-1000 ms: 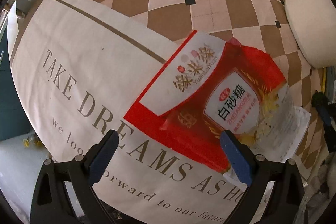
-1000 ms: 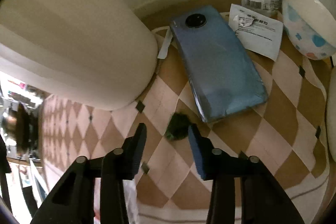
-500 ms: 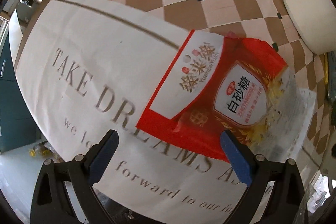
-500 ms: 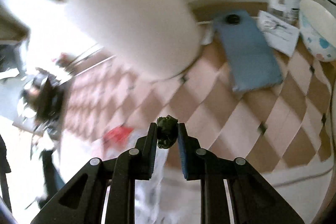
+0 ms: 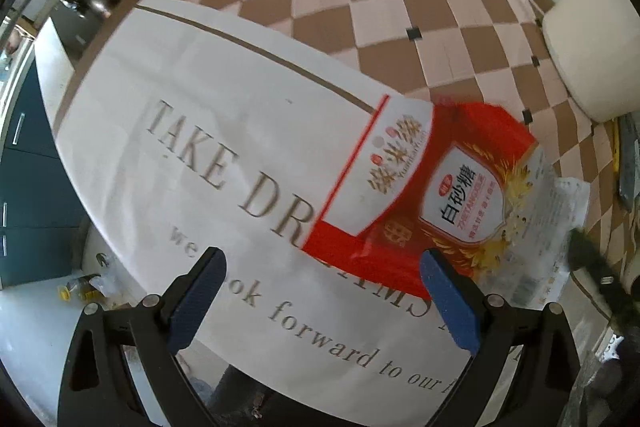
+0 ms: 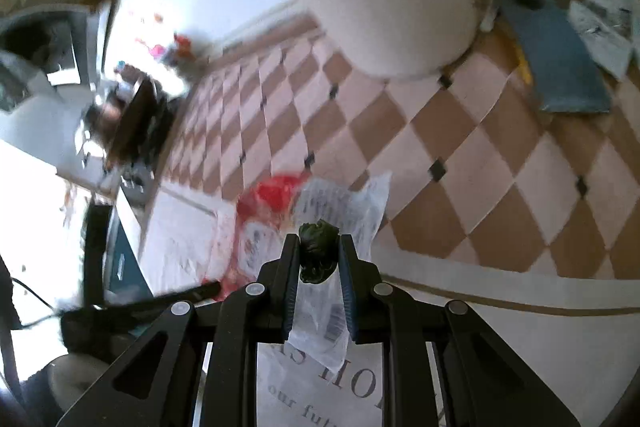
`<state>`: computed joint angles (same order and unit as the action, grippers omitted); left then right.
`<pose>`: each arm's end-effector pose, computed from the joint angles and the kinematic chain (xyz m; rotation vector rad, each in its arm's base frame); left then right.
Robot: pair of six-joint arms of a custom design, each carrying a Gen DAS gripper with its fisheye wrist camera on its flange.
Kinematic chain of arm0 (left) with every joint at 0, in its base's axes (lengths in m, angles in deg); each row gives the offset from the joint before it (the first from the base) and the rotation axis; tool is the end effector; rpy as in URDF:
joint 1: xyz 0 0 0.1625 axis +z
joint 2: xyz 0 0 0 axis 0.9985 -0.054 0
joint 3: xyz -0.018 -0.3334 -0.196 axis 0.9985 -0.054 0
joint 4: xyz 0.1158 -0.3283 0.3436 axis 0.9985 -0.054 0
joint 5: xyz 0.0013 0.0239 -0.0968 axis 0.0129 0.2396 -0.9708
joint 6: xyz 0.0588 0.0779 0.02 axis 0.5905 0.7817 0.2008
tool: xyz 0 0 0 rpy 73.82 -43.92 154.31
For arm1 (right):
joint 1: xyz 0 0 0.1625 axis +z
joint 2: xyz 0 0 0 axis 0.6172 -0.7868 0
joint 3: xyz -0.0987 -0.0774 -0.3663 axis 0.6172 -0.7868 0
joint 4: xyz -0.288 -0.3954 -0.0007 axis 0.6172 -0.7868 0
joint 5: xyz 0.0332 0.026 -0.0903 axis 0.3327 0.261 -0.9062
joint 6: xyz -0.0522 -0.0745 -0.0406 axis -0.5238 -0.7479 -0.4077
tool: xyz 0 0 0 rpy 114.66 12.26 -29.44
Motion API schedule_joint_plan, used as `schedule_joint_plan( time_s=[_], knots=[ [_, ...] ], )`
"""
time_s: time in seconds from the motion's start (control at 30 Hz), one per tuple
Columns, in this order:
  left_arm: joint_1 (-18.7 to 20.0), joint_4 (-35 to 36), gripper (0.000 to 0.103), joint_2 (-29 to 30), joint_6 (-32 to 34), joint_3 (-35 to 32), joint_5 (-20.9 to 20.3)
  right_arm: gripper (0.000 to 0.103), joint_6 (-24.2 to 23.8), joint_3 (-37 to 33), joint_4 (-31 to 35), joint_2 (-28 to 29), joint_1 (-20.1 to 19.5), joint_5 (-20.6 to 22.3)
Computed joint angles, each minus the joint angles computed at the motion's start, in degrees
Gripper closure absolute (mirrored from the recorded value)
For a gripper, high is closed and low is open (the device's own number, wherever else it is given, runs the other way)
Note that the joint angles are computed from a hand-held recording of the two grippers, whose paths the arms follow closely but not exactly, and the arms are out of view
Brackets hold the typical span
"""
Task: Collect trash
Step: 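Grasp the red-white sugar bag with the left tool, then carry the sugar bag and pepper stem over the floor bin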
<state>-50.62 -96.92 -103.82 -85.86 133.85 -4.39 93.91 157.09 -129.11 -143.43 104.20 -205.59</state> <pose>-0.3667 -0.4942 0.5403 0.3072 2.3259 0.0239 0.5757 -0.3587 0.3451 -0.4947 -2.6356 0.8961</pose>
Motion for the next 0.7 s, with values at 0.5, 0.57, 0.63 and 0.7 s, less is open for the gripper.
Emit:
schedule_joint_plan(
  time_s=[0.5, 0.57, 0.63, 0.7],
  knots=[
    [0.1, -14.9, 0.063, -4.5, 6.3, 11.0, -5.0, 0.083, 2.5, 7.2, -3.4, -3.5, -2.3, 5.5],
    [-1.1, -15.3, 0.083, -4.4, 7.8, 11.5, -2.5, 0.083, 3.0, 7.7, -4.0, -3.8, -2.3, 5.5],
    [-2.1, -15.3, 0.098, -4.1, 8.4, 11.2, -0.5, 0.083, 3.4, 7.5, -4.0, -3.7, -2.3, 5.3],
    [-2.7, -15.2, 0.101, -4.1, 8.3, 10.2, 1.1, 0.083, 4.4, 7.9, -4.6, -4.1, -1.9, 4.8]
  ],
)
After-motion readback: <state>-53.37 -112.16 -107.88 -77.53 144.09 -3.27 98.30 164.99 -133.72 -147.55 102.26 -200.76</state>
